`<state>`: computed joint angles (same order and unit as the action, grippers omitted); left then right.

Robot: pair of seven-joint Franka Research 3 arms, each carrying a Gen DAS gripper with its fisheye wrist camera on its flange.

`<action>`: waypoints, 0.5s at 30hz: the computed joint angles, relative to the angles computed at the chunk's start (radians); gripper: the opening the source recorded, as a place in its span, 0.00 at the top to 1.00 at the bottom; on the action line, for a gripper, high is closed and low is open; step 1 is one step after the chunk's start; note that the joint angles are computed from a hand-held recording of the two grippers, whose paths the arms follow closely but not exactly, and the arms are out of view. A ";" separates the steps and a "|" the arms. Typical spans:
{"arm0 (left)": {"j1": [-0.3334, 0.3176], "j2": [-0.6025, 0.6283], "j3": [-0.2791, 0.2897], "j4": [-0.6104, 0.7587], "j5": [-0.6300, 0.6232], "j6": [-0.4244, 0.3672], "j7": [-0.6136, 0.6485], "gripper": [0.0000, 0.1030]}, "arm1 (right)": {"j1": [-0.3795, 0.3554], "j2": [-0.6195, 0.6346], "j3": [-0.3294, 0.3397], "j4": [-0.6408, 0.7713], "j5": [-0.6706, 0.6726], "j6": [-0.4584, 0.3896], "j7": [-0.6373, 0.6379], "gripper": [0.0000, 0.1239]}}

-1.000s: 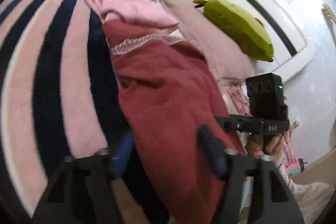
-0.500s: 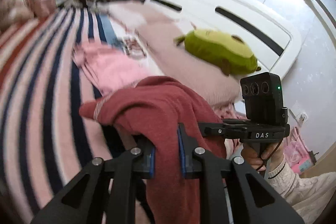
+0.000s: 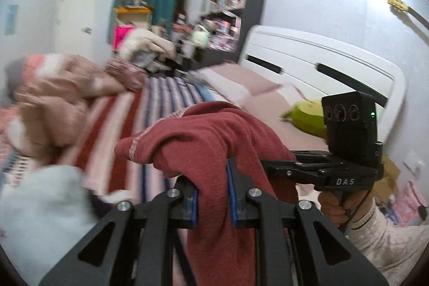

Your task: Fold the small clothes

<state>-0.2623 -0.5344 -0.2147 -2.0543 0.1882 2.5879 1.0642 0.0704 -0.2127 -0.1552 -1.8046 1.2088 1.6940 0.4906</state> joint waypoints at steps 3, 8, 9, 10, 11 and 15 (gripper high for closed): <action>0.034 -0.112 0.019 -0.027 0.023 -0.076 -0.006 0.86 | 0.049 -0.014 0.048 0.029 0.016 0.026 0.013 0.88; 0.084 -0.247 0.053 -0.046 0.051 -0.182 0.004 0.86 | 0.137 -0.009 0.106 0.092 0.020 0.081 0.036 0.88; 0.091 -0.267 0.068 -0.050 0.052 -0.199 0.013 0.86 | 0.153 -0.006 0.119 0.101 0.013 0.100 0.043 0.88; 0.098 -0.282 0.086 -0.054 0.050 -0.217 0.023 0.86 | 0.170 0.000 0.133 0.114 0.000 0.123 0.052 0.88; 0.106 -0.282 0.093 -0.051 0.049 -0.227 0.028 0.86 | 0.187 0.011 0.150 0.129 -0.017 0.148 0.068 0.88; 0.133 -0.296 0.163 -0.082 0.020 -0.270 0.066 0.85 | 0.240 0.103 0.201 0.214 -0.107 0.205 0.160 0.88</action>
